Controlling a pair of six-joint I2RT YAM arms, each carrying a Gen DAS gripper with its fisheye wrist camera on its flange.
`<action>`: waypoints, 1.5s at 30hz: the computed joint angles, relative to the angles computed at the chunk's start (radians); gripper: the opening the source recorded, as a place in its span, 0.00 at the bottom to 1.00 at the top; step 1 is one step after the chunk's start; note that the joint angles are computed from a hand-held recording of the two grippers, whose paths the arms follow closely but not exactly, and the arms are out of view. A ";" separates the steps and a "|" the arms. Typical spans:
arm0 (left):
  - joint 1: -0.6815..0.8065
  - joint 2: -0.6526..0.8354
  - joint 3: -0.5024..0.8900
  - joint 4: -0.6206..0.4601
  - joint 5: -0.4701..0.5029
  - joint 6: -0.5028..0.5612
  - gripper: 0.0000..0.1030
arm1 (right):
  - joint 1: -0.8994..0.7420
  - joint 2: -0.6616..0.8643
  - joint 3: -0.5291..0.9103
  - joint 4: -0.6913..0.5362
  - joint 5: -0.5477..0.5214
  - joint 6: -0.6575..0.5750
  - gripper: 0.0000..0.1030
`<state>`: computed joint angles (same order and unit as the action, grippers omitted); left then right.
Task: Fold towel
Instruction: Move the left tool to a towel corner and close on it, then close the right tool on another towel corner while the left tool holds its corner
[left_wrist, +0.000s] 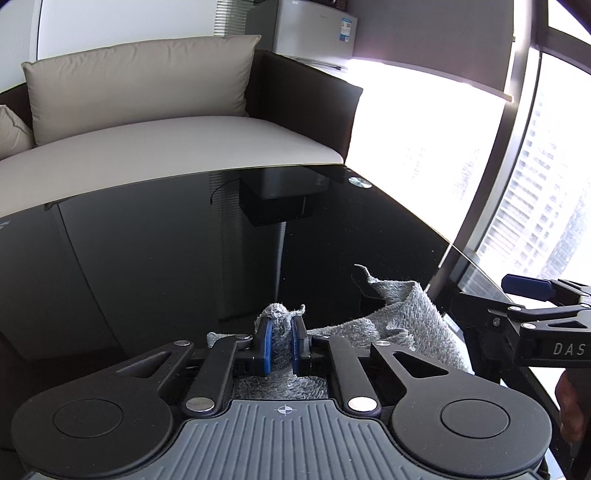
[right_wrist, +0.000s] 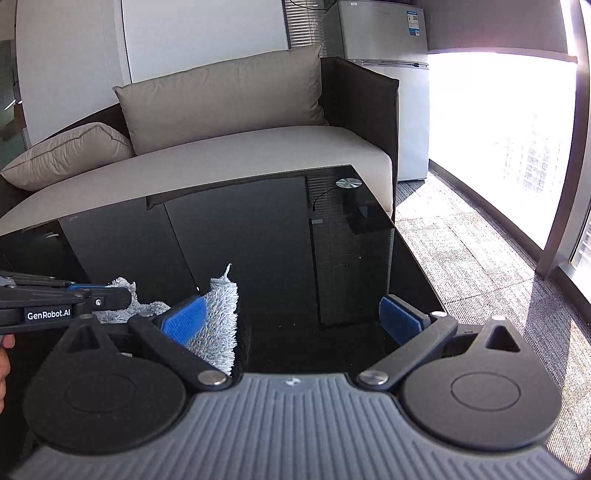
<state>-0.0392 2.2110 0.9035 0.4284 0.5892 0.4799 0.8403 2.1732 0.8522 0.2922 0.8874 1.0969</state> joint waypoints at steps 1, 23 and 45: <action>0.011 -0.009 -0.007 -0.001 0.012 0.004 0.08 | -0.005 0.000 0.001 0.016 0.002 -0.014 0.99; 0.142 -0.089 -0.012 -0.095 0.141 0.030 0.08 | -0.120 0.115 0.177 0.073 -0.213 -0.227 0.27; 0.275 -0.217 -0.064 -0.006 0.146 -0.119 0.08 | -0.038 -0.067 0.038 0.217 -0.086 -0.227 0.04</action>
